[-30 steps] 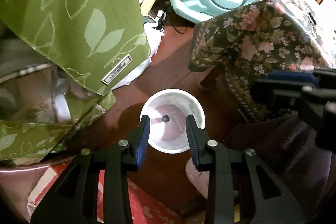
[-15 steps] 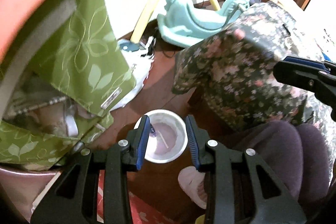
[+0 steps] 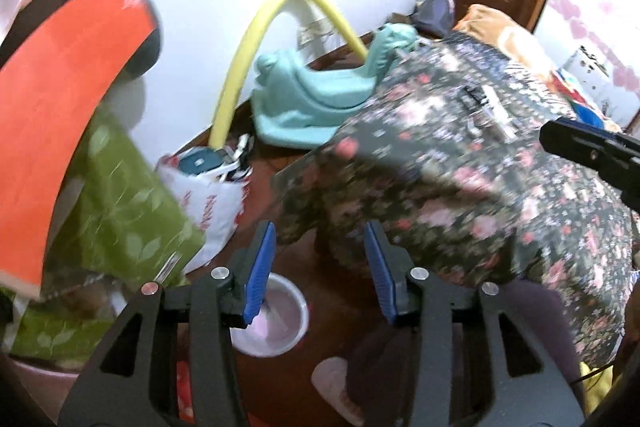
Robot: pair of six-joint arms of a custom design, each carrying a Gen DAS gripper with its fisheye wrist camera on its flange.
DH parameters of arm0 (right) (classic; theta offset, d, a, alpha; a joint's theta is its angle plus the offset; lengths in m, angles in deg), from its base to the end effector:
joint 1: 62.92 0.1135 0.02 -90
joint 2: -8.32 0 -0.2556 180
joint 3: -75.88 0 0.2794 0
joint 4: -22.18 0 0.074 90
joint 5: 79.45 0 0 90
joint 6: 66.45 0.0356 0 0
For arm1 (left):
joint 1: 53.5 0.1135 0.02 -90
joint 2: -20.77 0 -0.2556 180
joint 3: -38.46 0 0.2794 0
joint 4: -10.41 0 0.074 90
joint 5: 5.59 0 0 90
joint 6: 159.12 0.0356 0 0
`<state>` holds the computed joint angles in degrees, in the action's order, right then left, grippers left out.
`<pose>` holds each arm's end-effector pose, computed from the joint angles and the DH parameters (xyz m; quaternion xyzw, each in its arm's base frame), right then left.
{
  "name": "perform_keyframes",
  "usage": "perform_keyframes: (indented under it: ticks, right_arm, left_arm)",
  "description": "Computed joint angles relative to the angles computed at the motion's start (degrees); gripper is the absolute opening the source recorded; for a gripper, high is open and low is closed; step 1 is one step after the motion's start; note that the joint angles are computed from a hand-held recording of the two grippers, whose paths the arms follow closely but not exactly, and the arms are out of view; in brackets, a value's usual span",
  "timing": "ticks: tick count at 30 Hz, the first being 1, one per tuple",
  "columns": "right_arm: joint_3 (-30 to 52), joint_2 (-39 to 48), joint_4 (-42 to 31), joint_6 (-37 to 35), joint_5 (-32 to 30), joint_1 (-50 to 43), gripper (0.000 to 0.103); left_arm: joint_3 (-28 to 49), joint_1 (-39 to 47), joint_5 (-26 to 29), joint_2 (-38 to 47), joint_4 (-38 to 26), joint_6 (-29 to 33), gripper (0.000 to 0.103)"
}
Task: Collect trash
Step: 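Move both open tools back over the bedspread items, then grasp the black pen with the left tool while the right tool grasps the white tube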
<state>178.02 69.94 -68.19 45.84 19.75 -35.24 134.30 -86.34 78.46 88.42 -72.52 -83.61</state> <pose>0.1632 0.0792 0.4365 -0.0165 0.9365 0.0762 0.3419 0.1971 -0.1228 0.3926 0.1362 0.9421 -0.0761 0.2969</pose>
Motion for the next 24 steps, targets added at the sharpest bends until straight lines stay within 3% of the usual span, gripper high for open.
perform_keyframes:
  ticks: [8, 15, 24]
  right_arm:
    - [0.2, -3.1, -1.5, -13.8, -11.9, -24.7, 0.030]
    - [0.1, 0.4, -1.8, -26.6, -24.3, -48.0, 0.031]
    - [-0.9, 10.4, 1.0, -33.7, -29.1, -60.4, 0.031]
  left_arm:
    - [12.2, -9.2, -3.1, 12.7, 1.7, -2.7, 0.047]
    - [23.0, -13.2, -2.4, 26.0, 3.1, -3.0, 0.047]
    - [38.2, -14.5, 1.2, 43.1, 2.7, -1.9, 0.047]
